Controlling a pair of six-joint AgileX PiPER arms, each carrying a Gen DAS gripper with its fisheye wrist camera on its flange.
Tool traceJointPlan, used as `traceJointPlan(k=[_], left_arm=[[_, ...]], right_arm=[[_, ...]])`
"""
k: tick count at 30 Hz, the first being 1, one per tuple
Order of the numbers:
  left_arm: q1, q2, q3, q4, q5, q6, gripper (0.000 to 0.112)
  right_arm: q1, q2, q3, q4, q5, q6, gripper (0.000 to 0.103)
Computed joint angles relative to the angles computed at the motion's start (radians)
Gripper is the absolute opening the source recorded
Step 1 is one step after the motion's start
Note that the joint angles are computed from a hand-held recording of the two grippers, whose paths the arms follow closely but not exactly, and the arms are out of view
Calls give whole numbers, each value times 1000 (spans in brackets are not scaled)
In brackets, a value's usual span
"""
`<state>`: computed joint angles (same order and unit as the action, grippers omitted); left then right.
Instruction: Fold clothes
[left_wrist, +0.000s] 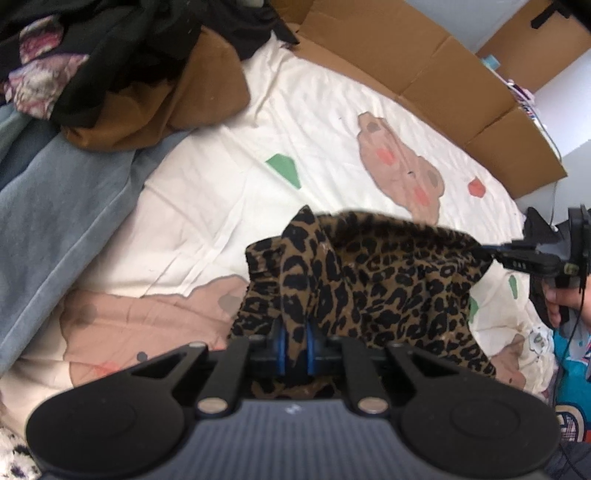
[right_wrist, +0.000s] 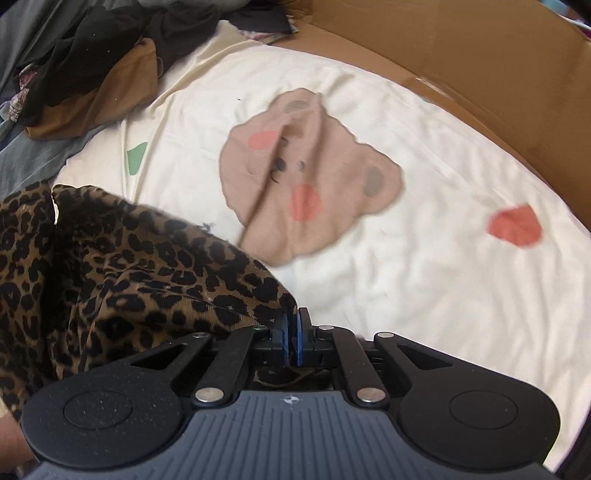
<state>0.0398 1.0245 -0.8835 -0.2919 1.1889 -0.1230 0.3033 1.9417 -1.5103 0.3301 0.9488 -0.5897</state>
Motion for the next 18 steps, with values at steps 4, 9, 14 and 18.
traceJointPlan(k=[4,9,14,18], left_arm=[[-39,-1,-51,12,7,-38,10],[-75,19,-135,13,-6,-64,9],[-105,41,-219,20,-7,-78,9],[-101,39,-247,18,4,-79,9]], right_arm=[[-57,-81,67,8,8,2,1],[-113,-159,99,-33,25,26,1],[-193,-250,140,-69,32,54,1],[-297,-342,214,-71,35,74,1]])
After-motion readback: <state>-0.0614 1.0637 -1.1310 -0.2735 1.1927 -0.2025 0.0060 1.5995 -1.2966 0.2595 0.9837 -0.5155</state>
